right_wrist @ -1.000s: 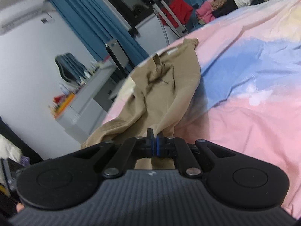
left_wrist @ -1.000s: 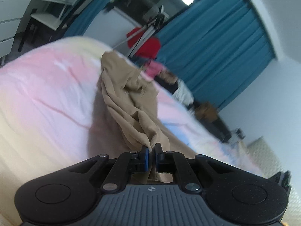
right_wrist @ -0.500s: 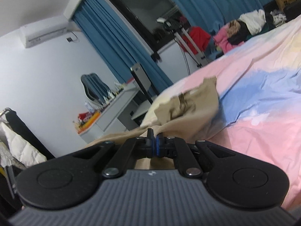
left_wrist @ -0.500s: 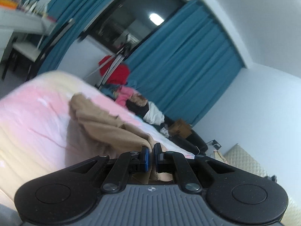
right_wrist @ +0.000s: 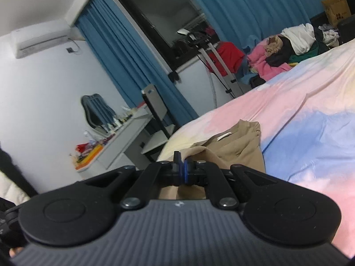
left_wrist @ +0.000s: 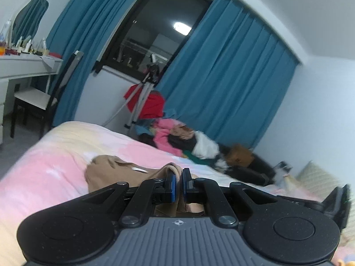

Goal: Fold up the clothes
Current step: 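Grasp the strip hem with both grippers and fold it toward the collar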

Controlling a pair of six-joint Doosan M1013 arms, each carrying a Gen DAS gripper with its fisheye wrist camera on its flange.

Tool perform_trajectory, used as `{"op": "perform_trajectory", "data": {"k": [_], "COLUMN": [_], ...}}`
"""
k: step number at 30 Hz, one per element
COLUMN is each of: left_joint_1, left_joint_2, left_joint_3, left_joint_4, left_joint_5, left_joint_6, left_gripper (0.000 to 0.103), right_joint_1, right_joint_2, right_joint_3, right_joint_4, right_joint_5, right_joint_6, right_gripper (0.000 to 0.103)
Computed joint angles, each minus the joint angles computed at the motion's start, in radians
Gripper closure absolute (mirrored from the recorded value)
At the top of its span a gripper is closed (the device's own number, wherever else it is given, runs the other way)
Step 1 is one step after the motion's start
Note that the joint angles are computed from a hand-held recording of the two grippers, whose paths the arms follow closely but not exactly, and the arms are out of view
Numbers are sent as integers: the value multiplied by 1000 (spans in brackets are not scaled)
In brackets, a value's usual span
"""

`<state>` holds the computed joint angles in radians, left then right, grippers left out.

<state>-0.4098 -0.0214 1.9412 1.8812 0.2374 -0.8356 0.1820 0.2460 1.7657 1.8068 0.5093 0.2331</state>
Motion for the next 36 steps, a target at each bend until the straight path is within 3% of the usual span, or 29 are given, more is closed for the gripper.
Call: {"op": "perform_trajectory", "data": {"k": [6, 8, 10, 14, 20, 28, 31, 33, 35, 36], "left_joint_1": [68, 82, 93, 105, 134, 133, 119, 109, 94, 87], "left_joint_2": [142, 182, 215, 275, 358, 378, 357, 344, 326, 317], "left_joint_3": [-113, -129, -129, -136, -179, -184, -171, -160, -149, -142], "left_joint_4": [-314, -320, -251, -231, -444, -532, -488, -461, -464, -457], "left_joint_5": [-40, -45, -48, -33, -40, -22, -3, 15, 39, 50], "left_joint_6": [345, 345, 279, 293, 529, 657, 629, 618, 634, 635], "left_gripper": [96, 96, 96, 96, 96, 93, 85, 71, 49, 46], "right_joint_1": [29, 30, 33, 42, 52, 58, 64, 68, 70, 70], "right_joint_2": [105, 133, 159, 213, 293, 308, 296, 286, 277, 273], "right_joint_3": [-98, -111, -122, -162, -233, -245, -242, -235, -227, -224], "right_joint_4": [-91, -111, -126, -203, -424, -546, -579, -585, -599, -608], "right_joint_5": [-87, -91, -101, -128, -138, -154, -171, -190, -201, -205], "right_joint_6": [60, 76, 72, 117, 316, 444, 460, 448, 455, 463], "right_gripper": [97, 97, 97, 97, 97, 95, 95, 94, 92, 84]}}
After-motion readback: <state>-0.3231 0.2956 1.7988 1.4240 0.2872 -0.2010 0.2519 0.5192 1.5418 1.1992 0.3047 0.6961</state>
